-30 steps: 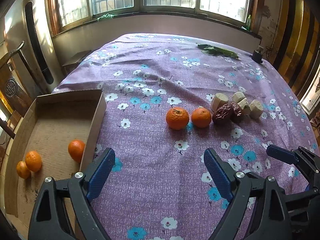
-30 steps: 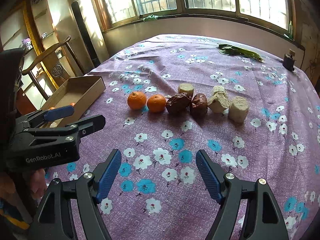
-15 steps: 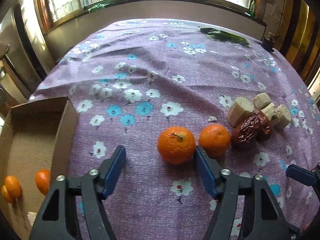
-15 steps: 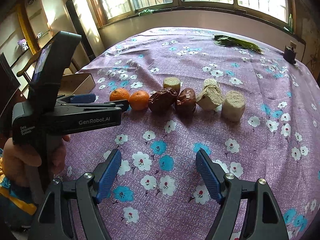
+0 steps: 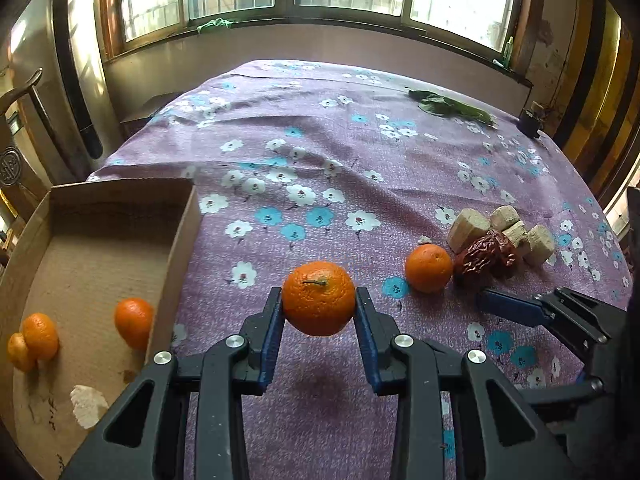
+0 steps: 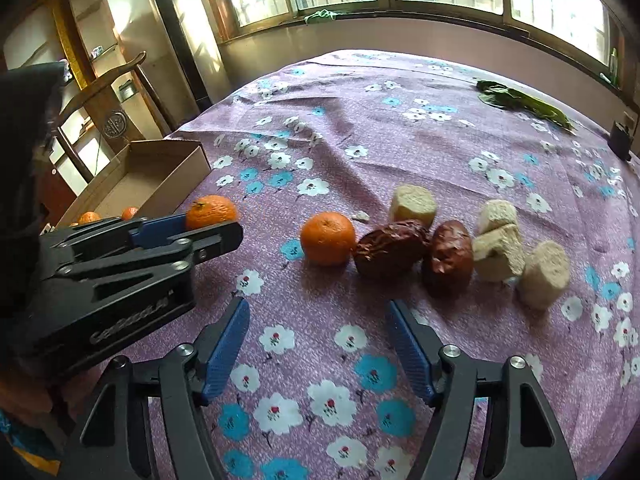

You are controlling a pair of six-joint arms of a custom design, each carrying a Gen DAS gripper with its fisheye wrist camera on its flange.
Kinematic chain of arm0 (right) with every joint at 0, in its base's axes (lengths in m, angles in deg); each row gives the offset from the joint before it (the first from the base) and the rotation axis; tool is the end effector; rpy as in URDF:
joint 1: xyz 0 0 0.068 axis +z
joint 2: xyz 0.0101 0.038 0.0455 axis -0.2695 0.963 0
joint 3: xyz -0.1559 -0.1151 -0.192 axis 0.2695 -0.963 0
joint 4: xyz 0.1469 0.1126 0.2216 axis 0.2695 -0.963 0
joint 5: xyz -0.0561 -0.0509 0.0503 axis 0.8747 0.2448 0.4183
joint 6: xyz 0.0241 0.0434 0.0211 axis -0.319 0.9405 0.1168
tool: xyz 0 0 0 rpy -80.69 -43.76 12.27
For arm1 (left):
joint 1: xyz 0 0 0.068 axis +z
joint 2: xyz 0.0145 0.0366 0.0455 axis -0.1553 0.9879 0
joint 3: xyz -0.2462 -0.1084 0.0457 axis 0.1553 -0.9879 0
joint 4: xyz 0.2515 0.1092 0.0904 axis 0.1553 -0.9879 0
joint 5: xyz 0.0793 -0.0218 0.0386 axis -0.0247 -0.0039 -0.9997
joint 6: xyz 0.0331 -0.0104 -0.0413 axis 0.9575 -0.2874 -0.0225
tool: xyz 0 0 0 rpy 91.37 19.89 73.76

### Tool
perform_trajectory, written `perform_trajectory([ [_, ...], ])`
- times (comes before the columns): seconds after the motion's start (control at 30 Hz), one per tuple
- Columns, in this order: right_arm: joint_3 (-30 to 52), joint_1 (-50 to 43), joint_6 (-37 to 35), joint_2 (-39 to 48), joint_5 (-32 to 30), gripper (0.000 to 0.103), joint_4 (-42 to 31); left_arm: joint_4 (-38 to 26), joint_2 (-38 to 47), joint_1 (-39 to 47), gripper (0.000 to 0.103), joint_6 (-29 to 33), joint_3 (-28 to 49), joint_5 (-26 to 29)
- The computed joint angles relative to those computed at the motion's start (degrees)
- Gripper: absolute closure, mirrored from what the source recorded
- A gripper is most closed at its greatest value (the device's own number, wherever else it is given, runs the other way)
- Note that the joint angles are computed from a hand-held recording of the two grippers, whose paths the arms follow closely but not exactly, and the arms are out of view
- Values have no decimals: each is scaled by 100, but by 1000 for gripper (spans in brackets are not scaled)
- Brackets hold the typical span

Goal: Organize fruits
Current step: 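Grasp another mandarin with the right gripper while the left gripper lifts its mandarin, then carry the left gripper's mandarin over the box while the right gripper carries its mandarin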

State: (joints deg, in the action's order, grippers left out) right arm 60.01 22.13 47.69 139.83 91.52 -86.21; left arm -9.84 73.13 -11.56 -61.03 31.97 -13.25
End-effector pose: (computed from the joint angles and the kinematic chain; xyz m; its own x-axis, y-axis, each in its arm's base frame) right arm 0.2810 0.2108 0.1619 -0.7943 -0.0198 -0.6072 -0.1706 0.9665 0.1916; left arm 0.3132 -0.0220 0.1828 -0.7510 0.1991 -0.6296 0.3062 0.9498 -0.0649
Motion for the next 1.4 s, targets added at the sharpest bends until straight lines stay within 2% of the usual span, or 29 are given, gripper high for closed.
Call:
perform_trajectory([
  [0.23,849,-52,-172,834,425,39,-149,-239,-331,479,70,216,-129,265],
  [0.3,1006,-91,-214,989,540,48,-136,-246,-413,546,70,261,-184,287],
  [0.37,1120,-112,-279,1097,684,65,-149,-271,-457,607,70,289,-207,320],
  [0.4,1156,-119,-321,1123,725,66,-167,-287,-481,648,70,310,-217,347],
  [0.53,1077,-104,-225,981,653,67,-326,-349,-640,792,70,368,-288,441],
  [0.67,643,155,-10,490,756,67,-240,-347,-952,906,70,449,-459,485],
  [0.93,119,922,527,-369,1251,67,-357,-459,-1645,1250,70,791,-858,546],
  [1.4,691,1829,722,-220,1662,67,-806,-687,-2313,2377,70,1436,-1094,979],
])
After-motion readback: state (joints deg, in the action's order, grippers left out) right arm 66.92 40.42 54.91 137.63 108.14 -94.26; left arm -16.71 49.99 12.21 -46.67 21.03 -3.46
